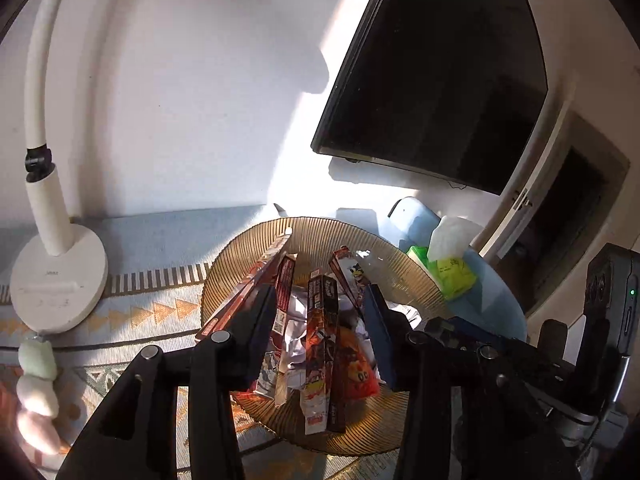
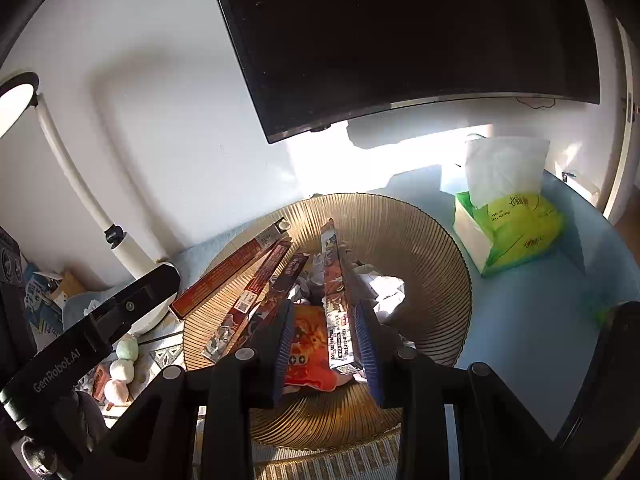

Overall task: Organize objects
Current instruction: 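Open both grippers over the bowl and withdraw over the rug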

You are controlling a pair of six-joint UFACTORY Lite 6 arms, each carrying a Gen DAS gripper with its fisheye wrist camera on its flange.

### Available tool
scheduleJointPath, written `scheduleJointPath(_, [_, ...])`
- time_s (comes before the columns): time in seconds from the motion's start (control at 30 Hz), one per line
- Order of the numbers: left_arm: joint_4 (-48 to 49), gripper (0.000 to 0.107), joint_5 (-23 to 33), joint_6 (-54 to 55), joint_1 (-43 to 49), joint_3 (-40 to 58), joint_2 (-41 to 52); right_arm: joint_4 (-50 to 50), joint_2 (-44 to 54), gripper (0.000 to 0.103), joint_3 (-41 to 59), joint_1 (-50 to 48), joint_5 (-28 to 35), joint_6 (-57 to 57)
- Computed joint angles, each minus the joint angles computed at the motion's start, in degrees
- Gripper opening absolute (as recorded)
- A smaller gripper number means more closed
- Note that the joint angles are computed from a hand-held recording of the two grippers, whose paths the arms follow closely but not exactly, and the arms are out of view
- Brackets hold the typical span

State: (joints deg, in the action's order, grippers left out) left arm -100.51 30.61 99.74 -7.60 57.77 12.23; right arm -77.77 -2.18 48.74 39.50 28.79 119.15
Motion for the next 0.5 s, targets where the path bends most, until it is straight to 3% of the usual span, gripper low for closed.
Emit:
scheduleJointPath(0.07, [3.9,0.042,2.2,-2.3,3.5,-3.7,-4.8,1.3,-1.2,0.036,0.6,4.9,2.7,-0.6])
scheduleJointPath(0.13, [7.7,0.042,5.8,-4.3,8.4,-8.2,-10.6,1.6,-1.1,0.049,2.1,10.4,6.3,-0.4])
scheduleJointPath(0.17, [9.8,0.043,7.7,-5.4,11.2,-10.1,-13.4,1.0,-0.8,0.061,2.7,13.6,8.5,0.6])
scheduleJointPath(0.2, [12.4,0.043,10.3,-6.0,14.8,-12.3,-16.4,-0.2,-0.2,0.068,3.3,16.5,10.3,2.3])
scheduleJointPath(0.3, [19.6,0.043,22.8,-3.4,30.8,-19.0,-25.3,-3.0,4.4,0.074,6.2,23.4,13.4,5.6])
scheduleJointPath(0.37, [22.4,0.048,27.3,0.8,42.1,-23.3,-30.1,-3.4,10.3,0.087,9.8,26.5,14.9,7.1])
scheduleJointPath(0.4, [22.9,0.057,28.2,3.6,47.5,-25.4,-31.5,-4.2,13.6,0.09,11.4,27.3,14.9,8.4])
scheduleJointPath(0.43, [22.9,0.066,28.9,7.1,52.8,-27.2,-31.7,-5.2,16.9,0.09,13.0,27.5,13.8,9.4])
scheduleJointPath(0.5, [23.2,0.067,29.6,14.7,61.1,-29.2,-28.3,-6.9,23.7,0.09,16.8,27.8,12.5,11.0])
